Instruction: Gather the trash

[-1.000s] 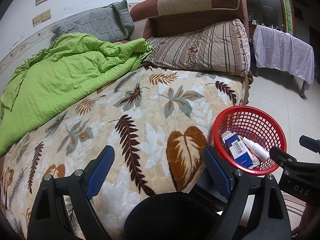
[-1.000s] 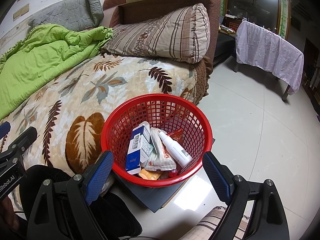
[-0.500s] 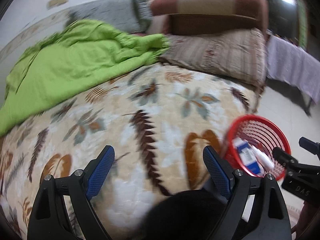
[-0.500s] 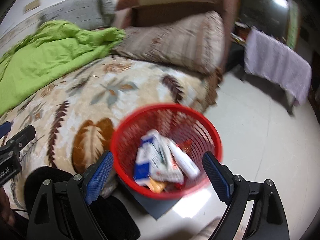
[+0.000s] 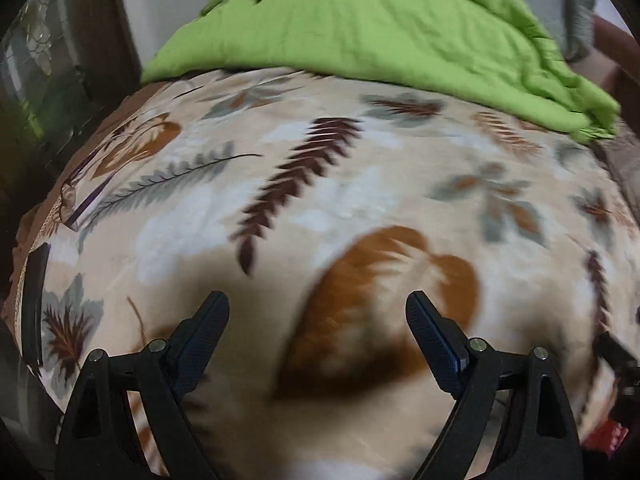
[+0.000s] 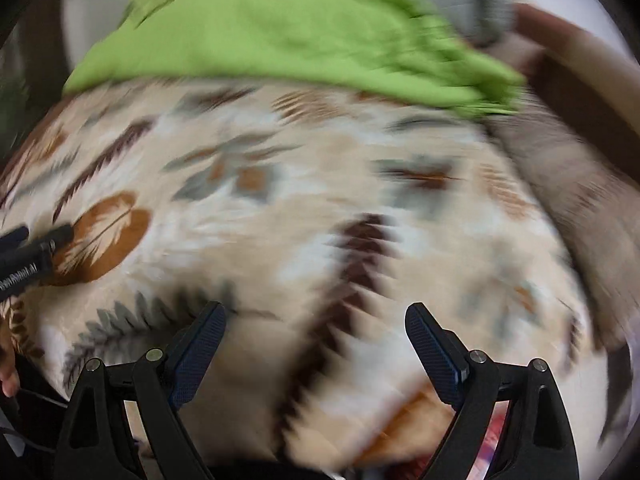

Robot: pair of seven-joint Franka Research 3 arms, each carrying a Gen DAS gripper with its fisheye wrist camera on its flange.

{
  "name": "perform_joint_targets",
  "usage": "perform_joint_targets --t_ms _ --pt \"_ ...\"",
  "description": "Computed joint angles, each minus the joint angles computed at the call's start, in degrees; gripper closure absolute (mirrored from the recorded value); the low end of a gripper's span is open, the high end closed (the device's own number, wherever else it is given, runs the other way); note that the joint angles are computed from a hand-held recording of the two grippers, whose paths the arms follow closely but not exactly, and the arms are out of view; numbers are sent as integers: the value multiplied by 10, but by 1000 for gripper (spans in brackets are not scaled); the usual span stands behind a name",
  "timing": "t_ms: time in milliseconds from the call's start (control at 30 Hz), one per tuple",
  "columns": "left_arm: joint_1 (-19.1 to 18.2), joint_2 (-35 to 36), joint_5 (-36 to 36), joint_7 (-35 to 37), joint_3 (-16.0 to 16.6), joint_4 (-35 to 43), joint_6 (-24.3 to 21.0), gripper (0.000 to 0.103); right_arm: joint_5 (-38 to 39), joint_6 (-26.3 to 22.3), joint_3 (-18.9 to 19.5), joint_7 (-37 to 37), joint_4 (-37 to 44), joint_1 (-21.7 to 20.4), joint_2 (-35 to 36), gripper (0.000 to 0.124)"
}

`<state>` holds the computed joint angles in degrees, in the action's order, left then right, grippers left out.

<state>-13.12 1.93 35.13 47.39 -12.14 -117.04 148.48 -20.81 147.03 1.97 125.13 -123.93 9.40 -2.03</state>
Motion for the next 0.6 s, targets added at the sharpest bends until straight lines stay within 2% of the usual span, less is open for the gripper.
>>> perform_joint_targets --t_ms 33,67,100,167,267,333,367,433,500,600 --pt "1 3 0 5 1 0 -3 14 77 -26 1 -71 49 -1 49 30" --pt "2 6 -14 25 1 -2 -1 14 124 -40 -12 -101 83 8 81 30" --pt "3 10 -29 40 0 -2 -5 14 158 -37 -5 -116 109 -3 110 30" --pt "4 15 -81 80 -3 -3 -16 14 127 -12 -29 -75 131 17 137 27" --pt "2 -5 -83 82 -3 -31 6 11 73 22 -60 -6 165 42 177 23" --pt "2 -8 -101 104 -3 -39 17 1 3 69 -98 88 162 74 194 21" --pt "1 -19 -104 112 -4 -58 30 0 -15 72 -107 114 162 84 196 21" --pt "3 -12 -87 112 -3 -57 50 0 -39 58 -113 136 173 94 199 21" --pt "4 -20 -101 125 -2 -73 68 0 -71 81 -121 175 153 101 189 21" --pt "6 -23 -89 115 -1 -77 76 0 -72 102 -113 177 143 89 186 21"
